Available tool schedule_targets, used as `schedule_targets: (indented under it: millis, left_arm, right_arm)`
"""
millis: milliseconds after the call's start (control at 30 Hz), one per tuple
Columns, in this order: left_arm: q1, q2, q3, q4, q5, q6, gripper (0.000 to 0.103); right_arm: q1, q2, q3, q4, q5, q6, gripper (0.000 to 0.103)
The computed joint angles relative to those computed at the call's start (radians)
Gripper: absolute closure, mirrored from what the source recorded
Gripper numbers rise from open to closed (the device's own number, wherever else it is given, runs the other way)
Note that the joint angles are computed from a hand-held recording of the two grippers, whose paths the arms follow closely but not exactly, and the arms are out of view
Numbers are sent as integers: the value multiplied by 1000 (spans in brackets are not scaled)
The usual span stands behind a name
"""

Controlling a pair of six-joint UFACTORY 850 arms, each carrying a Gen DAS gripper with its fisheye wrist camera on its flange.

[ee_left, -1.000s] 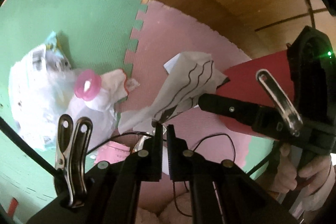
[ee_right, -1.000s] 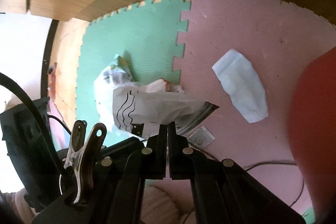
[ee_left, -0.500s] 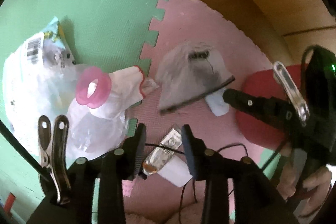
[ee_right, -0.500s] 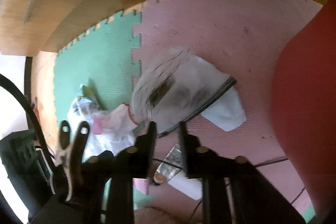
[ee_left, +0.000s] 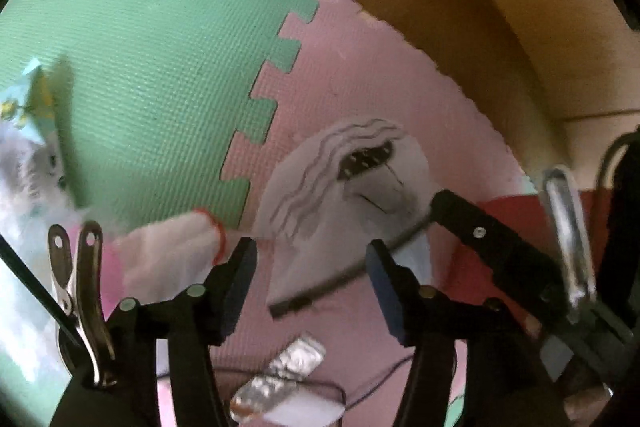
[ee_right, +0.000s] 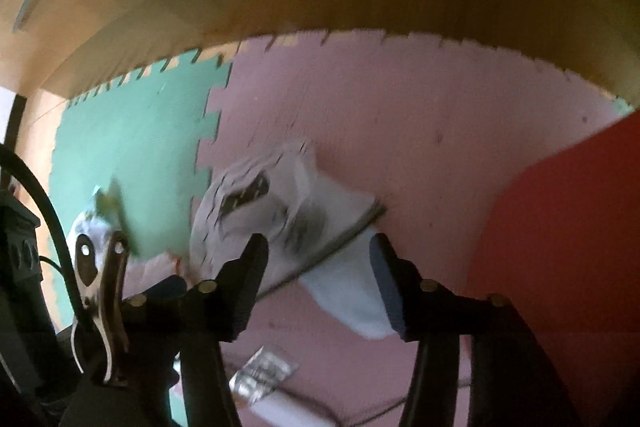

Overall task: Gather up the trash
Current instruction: 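Lift the cartoon paper with both tools and gather it together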

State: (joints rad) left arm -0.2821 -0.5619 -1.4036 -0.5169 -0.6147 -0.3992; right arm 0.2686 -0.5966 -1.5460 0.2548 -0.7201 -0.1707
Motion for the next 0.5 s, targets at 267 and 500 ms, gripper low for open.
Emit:
schedule_targets:
  millis: [267, 500]
  left_arm:
    - [-3, -66, -59, 67, -1, -55, 40]
    - [-14, -100, -109, 148, 1, -162, 36]
  right_arm:
    - [-1, -95, -80, -50, -2, 90, 44]
    - [-38, -132, -110, 95, -39, 33, 79]
